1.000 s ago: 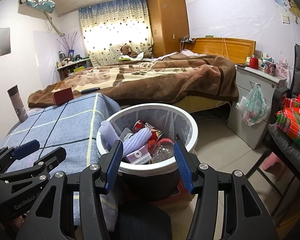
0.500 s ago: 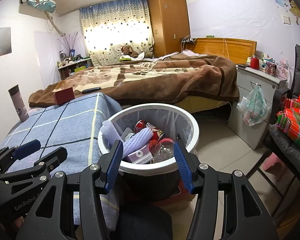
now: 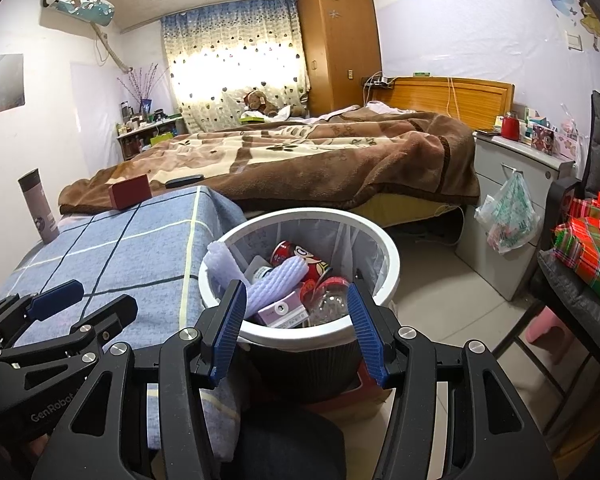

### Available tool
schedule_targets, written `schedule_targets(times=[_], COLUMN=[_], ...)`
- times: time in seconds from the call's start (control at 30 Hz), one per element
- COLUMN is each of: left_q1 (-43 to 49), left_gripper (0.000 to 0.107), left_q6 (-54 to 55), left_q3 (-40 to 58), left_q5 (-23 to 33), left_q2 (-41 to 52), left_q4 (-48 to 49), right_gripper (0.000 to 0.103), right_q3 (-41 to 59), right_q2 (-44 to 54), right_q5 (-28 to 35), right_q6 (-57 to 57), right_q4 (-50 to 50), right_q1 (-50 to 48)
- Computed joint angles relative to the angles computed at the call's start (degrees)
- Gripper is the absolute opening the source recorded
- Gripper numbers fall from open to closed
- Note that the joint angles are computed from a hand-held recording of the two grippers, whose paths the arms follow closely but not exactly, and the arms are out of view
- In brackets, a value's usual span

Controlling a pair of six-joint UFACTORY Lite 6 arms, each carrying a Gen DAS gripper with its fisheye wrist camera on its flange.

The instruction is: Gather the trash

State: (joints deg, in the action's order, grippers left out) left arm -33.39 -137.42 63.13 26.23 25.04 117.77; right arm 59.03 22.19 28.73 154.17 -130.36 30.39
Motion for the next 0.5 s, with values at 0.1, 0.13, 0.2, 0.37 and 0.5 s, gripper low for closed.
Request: schedule_targets(times=[0.1, 0.13, 0.2, 0.37, 0.5], left_q1=[-0.07, -0.05, -0.07, -0.12, 0.02], left_gripper=[0.070, 0.070, 0.070, 0.070, 0.070], left_q6=[-0.51, -0.63, -0.59, -0.78, -1.17], left_q3=[-0.11, -0.09, -0.03, -0.16, -0.49], left_q5=[0.19, 0.07, -0.07, -0.10, -0.27], left_q2=[-0.08, -0.03, 0.08, 0.00, -0.28], left_q4=[0.25, 0.34, 0.22, 0.50, 0.74], right_gripper=[0.054, 0.054, 0.054, 0.054, 0.054], right_q3=[0.13, 0.14, 0.62, 0.68, 0.65], right_q2=[-0.13, 0.00, 0.25, 0.34, 0.26], right_q5=[-0.04, -0.08, -0.19, 0.03, -0.15], right_q6=[-0.70, -0.19, -1.36, -1.08, -0.94], right_q4=[0.79, 0.21, 1.43, 1.25, 1.00], right_q1=[0.31, 0.21, 0.48, 0.62, 0.52])
